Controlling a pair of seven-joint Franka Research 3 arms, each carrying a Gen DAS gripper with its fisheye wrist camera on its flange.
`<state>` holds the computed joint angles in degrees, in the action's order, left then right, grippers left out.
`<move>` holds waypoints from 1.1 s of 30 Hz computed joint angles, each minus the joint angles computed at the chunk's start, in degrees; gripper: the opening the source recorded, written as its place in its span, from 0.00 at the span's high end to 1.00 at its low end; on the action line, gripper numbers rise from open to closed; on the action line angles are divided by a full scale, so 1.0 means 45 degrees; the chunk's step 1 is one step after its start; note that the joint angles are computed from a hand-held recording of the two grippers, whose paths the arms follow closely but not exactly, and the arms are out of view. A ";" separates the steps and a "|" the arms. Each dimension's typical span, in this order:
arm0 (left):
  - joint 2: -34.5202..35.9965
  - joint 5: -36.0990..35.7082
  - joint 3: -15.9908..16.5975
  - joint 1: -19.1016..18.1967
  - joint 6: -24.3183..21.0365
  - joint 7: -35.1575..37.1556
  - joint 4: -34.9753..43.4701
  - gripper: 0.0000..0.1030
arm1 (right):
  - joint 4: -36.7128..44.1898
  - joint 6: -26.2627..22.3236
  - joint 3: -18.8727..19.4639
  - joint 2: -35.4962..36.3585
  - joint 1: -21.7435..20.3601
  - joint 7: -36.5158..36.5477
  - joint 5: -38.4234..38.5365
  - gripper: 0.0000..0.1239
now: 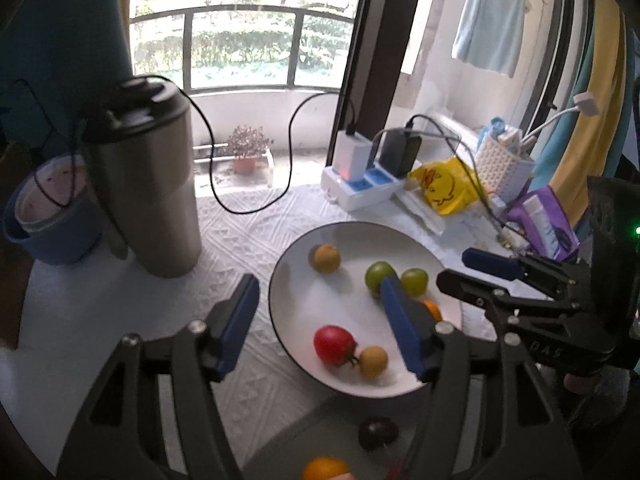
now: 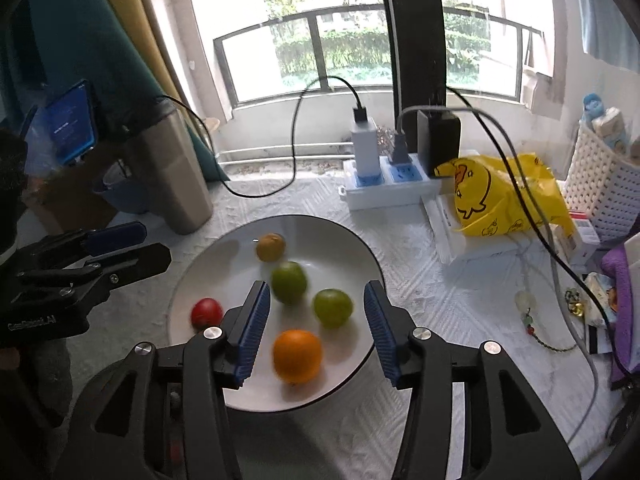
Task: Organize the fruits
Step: 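Open both tools to drop the green fruits into the bowl, then withdraw both open tools back over the dark round tray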
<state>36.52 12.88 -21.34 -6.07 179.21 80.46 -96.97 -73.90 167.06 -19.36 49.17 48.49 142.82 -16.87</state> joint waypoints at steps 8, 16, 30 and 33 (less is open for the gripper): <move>-0.1894 0.0320 -0.0189 0.0633 0.2321 -0.1140 -0.2829 0.37 | -0.1277 0.0390 -0.1099 -0.0932 0.1447 0.1038 -0.0841 0.58; -0.3636 0.1336 0.0594 0.0481 0.3875 -0.2596 -0.5216 0.37 | -0.2029 0.0510 -0.1810 -0.1491 0.2638 0.2257 -0.1993 0.58; -0.4703 0.1525 0.2447 -0.0790 0.5380 -0.3563 -0.8163 0.37 | -0.2346 0.0195 -0.0847 -0.1585 0.2801 0.3240 -0.3255 0.58; -0.4628 0.1724 0.2400 -0.0662 0.5471 -0.3725 -0.8447 0.37 | -0.2235 0.0067 -0.0470 -0.1454 0.2621 0.3119 -0.3192 0.58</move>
